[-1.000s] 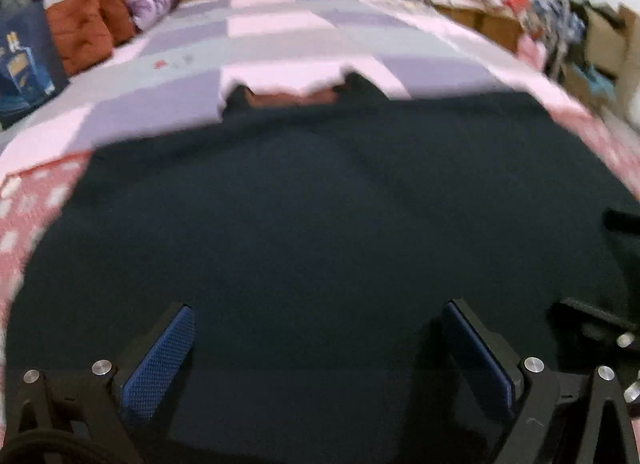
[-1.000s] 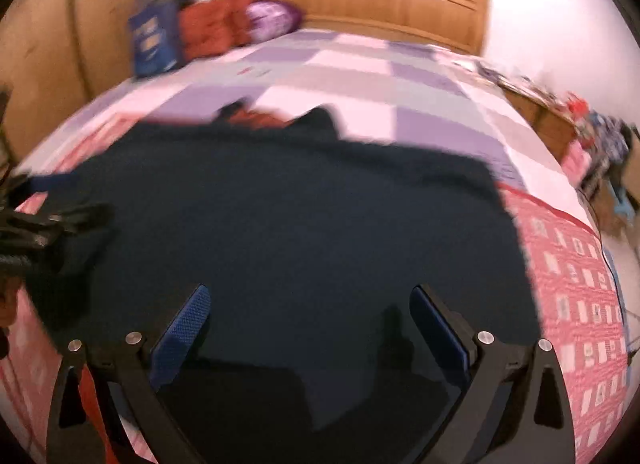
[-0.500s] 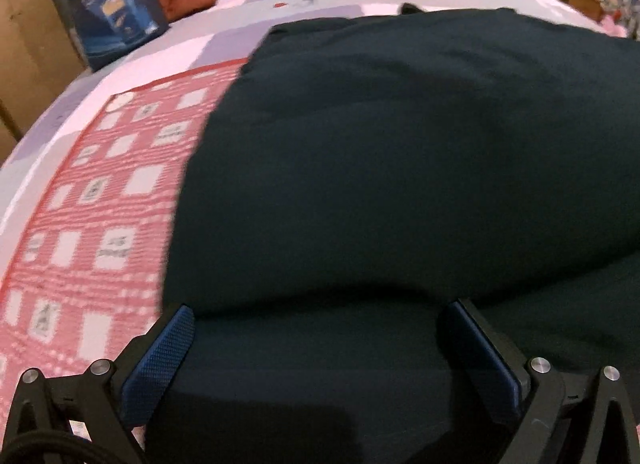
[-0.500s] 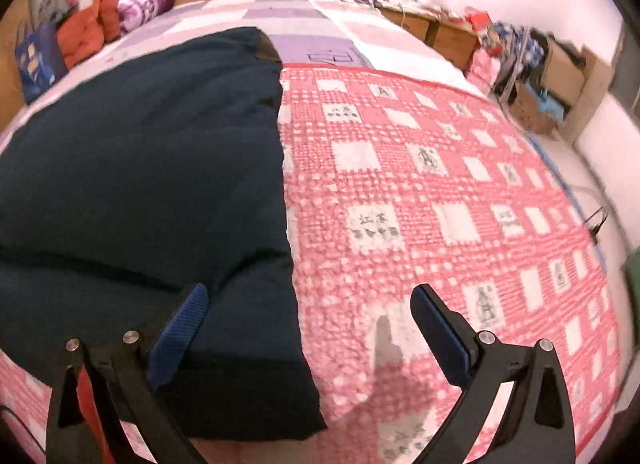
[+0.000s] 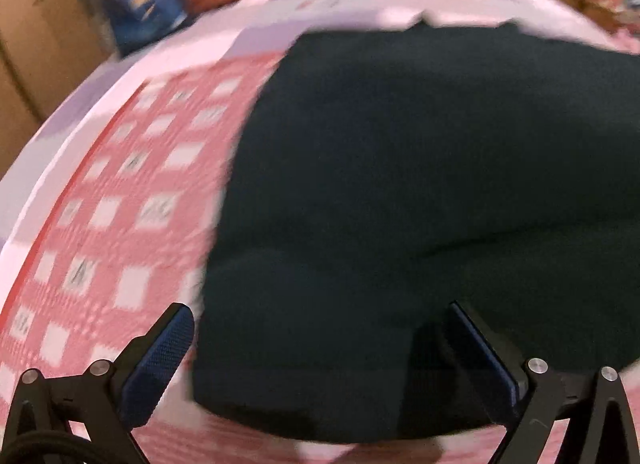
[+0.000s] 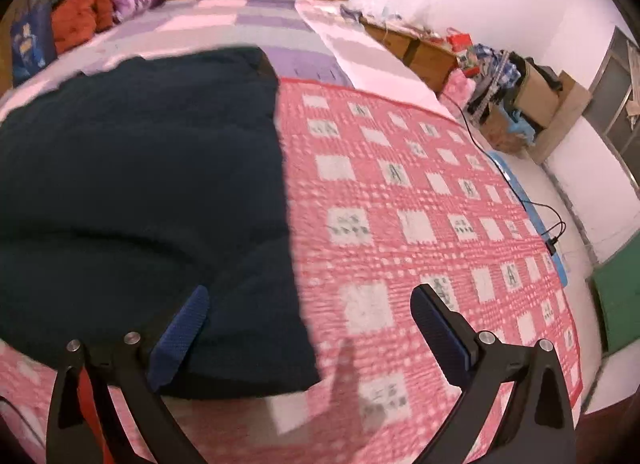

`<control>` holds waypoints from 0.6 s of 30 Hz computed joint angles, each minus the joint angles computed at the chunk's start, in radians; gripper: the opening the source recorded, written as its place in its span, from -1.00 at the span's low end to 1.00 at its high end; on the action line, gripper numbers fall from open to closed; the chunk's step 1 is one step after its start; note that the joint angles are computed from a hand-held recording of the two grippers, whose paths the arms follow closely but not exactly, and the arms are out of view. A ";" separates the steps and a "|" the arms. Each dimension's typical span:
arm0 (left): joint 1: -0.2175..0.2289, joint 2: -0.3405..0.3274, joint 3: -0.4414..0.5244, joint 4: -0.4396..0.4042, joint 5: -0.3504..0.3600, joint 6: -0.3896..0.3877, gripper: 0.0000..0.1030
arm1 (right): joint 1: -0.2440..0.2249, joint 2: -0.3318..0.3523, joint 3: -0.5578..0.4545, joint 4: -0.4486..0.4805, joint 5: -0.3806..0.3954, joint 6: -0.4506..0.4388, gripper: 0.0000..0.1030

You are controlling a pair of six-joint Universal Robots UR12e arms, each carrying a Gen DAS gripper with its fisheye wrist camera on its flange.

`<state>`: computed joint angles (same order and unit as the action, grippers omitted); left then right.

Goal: Fold large clothes

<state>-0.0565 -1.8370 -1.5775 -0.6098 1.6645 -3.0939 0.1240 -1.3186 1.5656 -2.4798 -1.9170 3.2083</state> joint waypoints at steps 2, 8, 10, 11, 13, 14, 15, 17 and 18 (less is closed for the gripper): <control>-0.018 0.003 0.001 0.030 -0.066 0.004 0.99 | 0.026 -0.003 0.008 -0.048 0.028 -0.025 0.98; -0.072 -0.037 0.028 -0.017 -0.148 -0.014 1.00 | 0.123 0.037 -0.011 -0.066 0.128 -0.196 0.97; -0.057 -0.035 0.016 -0.023 -0.157 -0.025 1.00 | 0.134 0.048 -0.001 -0.064 0.102 -0.279 0.97; -0.048 -0.030 0.014 -0.026 -0.146 -0.034 1.00 | 0.120 0.043 0.008 -0.066 0.100 -0.272 0.97; -0.035 -0.026 0.021 -0.024 -0.123 -0.039 1.00 | 0.069 0.028 0.004 0.000 0.131 -0.132 0.97; -0.030 -0.027 0.028 -0.024 -0.122 -0.042 1.00 | 0.048 0.024 -0.004 0.026 0.139 -0.070 0.98; -0.026 -0.036 0.044 -0.020 -0.122 -0.052 1.00 | 0.039 0.025 -0.014 0.038 0.139 -0.044 0.97; -0.028 -0.072 0.099 -0.024 -0.143 -0.075 1.00 | 0.044 0.044 -0.051 0.015 0.114 -0.054 0.97; -0.034 -0.095 0.133 -0.034 -0.149 -0.085 1.00 | 0.049 0.063 -0.079 -0.004 0.138 -0.095 0.97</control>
